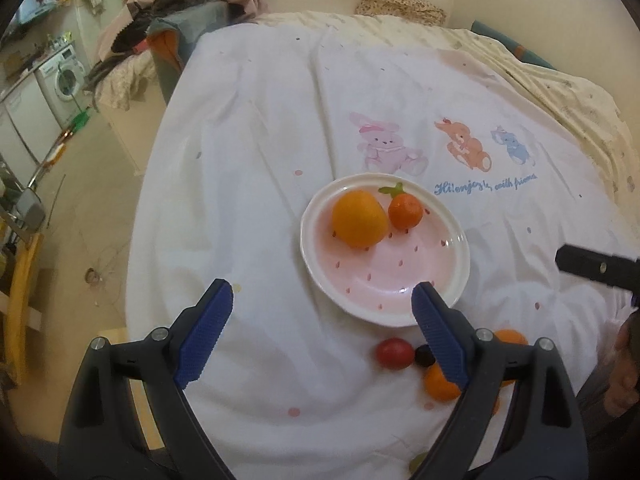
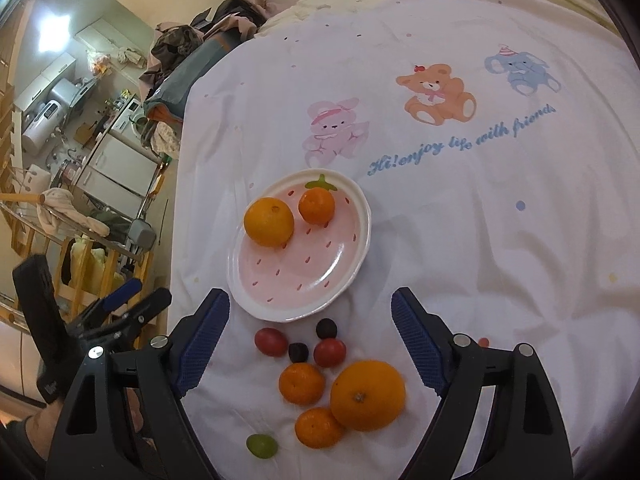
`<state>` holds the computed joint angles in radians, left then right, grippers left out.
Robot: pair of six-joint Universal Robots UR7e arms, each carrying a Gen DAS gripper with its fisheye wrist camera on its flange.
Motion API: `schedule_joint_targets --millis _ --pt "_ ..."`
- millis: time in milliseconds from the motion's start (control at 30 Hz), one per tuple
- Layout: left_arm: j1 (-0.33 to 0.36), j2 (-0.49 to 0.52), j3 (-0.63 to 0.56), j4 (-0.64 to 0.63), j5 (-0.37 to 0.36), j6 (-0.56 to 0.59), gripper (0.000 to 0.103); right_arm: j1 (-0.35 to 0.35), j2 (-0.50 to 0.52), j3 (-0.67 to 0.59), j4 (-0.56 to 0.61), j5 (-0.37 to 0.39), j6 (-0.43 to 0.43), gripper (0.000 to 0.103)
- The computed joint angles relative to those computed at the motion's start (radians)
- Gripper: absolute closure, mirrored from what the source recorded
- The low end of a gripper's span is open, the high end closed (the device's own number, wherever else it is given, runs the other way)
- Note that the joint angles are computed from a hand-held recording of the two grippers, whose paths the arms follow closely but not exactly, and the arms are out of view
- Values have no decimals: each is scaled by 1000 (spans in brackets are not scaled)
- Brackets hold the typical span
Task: Organize fruits
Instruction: 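Withdraw both tools from the plate back toward the fruit pile, then grasp the dark cherry tomato with the right tool while the left tool grasps a red tomato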
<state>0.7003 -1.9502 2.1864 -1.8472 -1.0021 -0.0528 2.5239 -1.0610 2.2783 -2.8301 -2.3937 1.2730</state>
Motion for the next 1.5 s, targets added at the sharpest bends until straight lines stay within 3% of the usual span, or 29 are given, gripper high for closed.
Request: schedule_joint_targets --millis 300,533,600,700,867,1100,1267,1500 --pt "-27 -43 9 86 -13 -51 14 -13 0 6 23 14 36 17" --pt "31 20 -47 149 -24 -143 14 -71 23 30 -27 104 26 17" --pt "45 33 -57 159 -21 -164 14 -97 35 34 -45 143 2 22" --pt "71 54 -69 164 -41 -187 14 -145 59 29 -58 212 -60 41" --pt "81 76 -73 169 -50 -202 14 -191 121 -54 98 256 -161 58" --pt "85 94 -76 166 -52 -206 14 -213 213 -165 264 249 -251 61" --pt "93 108 -78 173 -63 -204 14 -210 238 -199 326 235 -275 76" --pt "94 106 -72 167 -63 -202 14 -206 211 -154 237 257 -265 80"
